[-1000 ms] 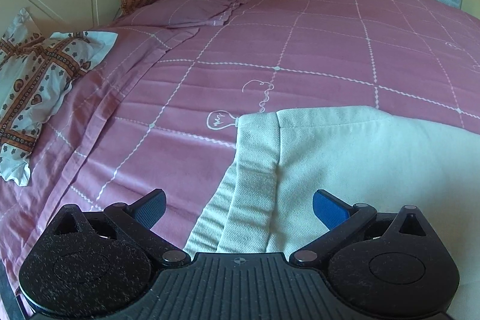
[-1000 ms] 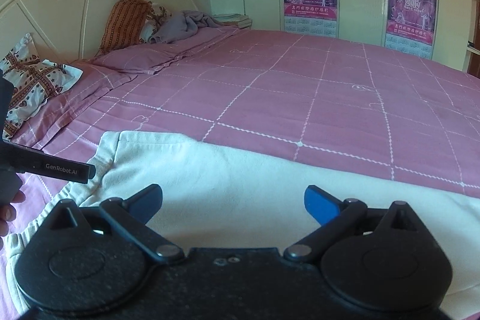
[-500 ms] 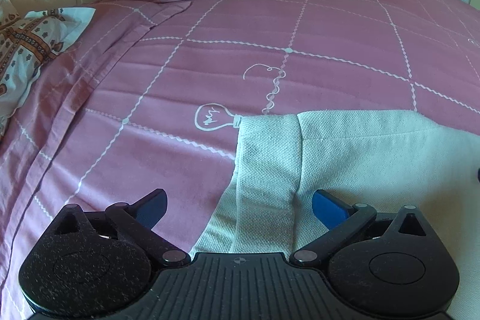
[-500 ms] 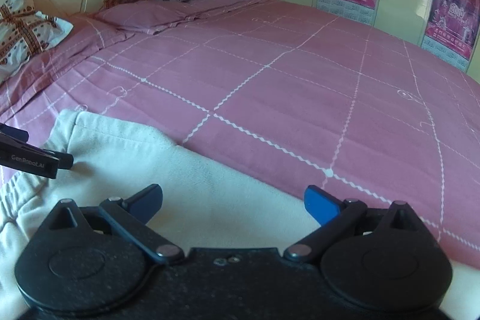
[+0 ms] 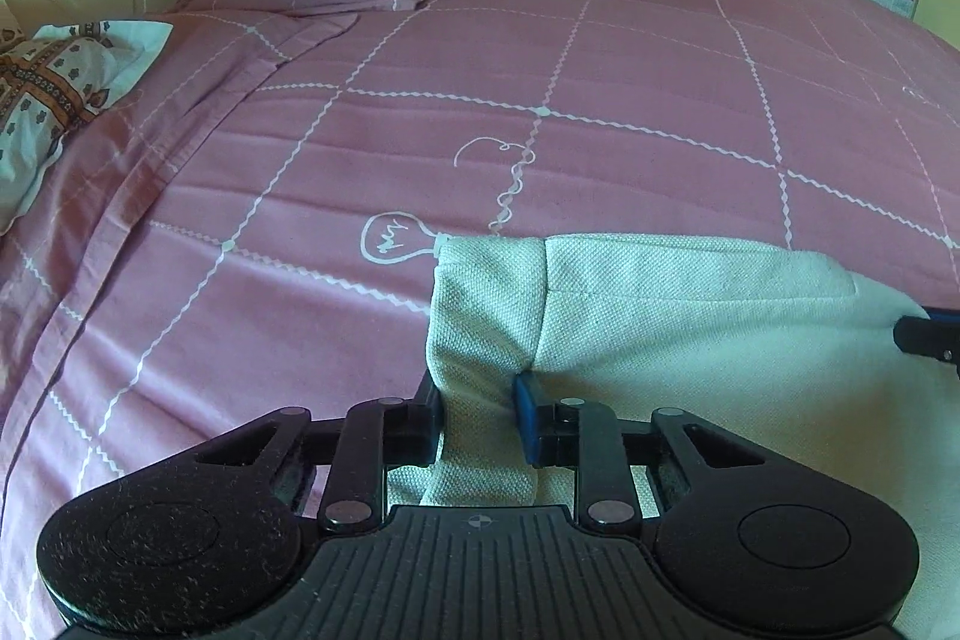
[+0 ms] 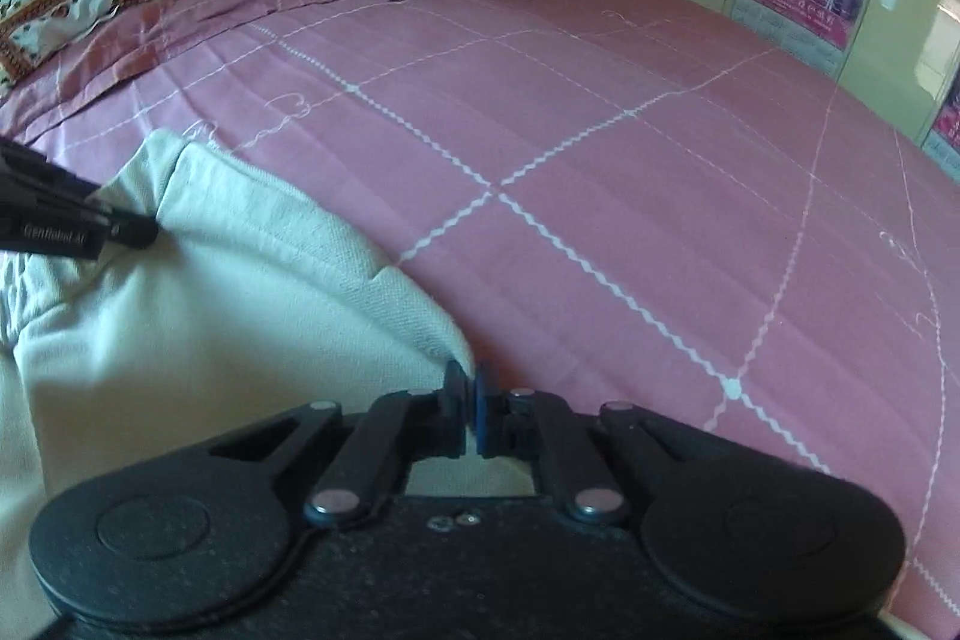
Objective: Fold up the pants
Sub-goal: 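Lower both tools onto the waistband and close both grippers on it, then lift the waistband with both grippers and fold it over toward the leg cuffs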
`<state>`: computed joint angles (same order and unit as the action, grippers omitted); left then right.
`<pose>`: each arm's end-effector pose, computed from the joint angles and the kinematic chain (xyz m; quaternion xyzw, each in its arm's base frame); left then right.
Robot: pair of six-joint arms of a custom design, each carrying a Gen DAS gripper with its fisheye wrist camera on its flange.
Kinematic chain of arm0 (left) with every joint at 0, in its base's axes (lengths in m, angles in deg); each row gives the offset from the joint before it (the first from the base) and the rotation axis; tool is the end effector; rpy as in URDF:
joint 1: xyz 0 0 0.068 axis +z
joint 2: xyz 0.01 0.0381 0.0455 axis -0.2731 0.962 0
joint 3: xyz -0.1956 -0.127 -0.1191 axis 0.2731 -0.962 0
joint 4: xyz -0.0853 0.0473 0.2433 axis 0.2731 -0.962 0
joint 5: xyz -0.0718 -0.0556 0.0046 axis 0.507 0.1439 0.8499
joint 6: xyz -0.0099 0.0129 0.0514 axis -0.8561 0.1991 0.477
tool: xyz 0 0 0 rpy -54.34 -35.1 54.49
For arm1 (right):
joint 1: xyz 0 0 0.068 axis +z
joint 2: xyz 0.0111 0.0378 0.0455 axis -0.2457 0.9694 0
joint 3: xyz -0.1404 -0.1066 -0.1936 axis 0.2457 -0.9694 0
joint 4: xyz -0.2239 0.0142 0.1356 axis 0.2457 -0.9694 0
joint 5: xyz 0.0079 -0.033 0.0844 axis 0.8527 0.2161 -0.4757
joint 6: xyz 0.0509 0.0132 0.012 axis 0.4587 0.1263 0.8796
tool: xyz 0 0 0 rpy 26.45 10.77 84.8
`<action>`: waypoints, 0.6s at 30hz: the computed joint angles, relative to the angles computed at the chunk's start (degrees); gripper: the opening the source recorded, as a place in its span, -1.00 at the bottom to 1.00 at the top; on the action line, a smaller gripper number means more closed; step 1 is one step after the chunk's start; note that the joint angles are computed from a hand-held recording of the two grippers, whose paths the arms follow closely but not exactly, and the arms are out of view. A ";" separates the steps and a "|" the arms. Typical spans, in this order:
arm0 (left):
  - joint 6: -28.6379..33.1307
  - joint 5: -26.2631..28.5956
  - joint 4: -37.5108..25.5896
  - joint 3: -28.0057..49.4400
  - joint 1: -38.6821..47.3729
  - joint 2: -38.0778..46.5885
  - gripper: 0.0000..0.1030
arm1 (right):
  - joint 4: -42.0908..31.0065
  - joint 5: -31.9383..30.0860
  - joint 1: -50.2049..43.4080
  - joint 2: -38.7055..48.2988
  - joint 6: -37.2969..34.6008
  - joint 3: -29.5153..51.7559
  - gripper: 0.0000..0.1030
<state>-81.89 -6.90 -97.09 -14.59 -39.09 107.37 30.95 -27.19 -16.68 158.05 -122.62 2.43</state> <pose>0.2372 -0.0813 0.1932 -0.2442 0.9168 0.1295 0.2880 0.3968 -0.0006 0.2243 -0.4659 0.8231 0.0966 0.3101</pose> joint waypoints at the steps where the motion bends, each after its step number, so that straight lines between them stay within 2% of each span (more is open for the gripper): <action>1: -0.75 -0.42 -1.14 0.18 -0.62 -0.93 -0.57 | -1.19 -1.13 -0.75 -1.09 0.12 -0.42 -0.94; 5: -5.44 -3.09 -8.10 0.47 -5.45 -8.51 -0.62 | -6.05 -8.60 -5.76 -8.65 -1.49 -3.96 -0.95; 7: -9.20 -4.24 -12.96 0.46 -9.38 -13.40 -0.66 | -11.51 -12.84 -9.81 -13.96 -6.50 -6.08 -0.95; 9: -16.09 -5.78 -20.33 0.78 -15.99 -18.26 -0.66 | -19.60 -16.78 -14.66 -18.09 -13.21 -6.85 -0.95; 11: -27.92 -8.16 -30.32 1.88 -26.66 -20.48 -0.66 | -28.93 -19.19 -20.55 -21.68 -22.42 -8.34 -0.95; 14: -50.35 -7.95 -43.48 2.54 -44.72 -18.28 -0.66 | -42.59 -19.44 -31.05 -24.23 -36.03 -11.64 -0.94; 16: -62.36 -4.61 -46.93 1.03 -53.99 -16.42 -0.66 | -45.49 -17.24 -36.70 -26.24 -41.59 -16.86 -0.94; 18: -71.03 -0.44 -47.04 -0.88 -60.62 -14.94 -0.66 | -44.22 -14.03 -40.50 -28.40 -42.45 -23.50 -0.93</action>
<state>-152.92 -7.35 -144.13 -15.47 -99.71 92.43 -13.27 -41.22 -57.18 129.64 -165.07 -21.07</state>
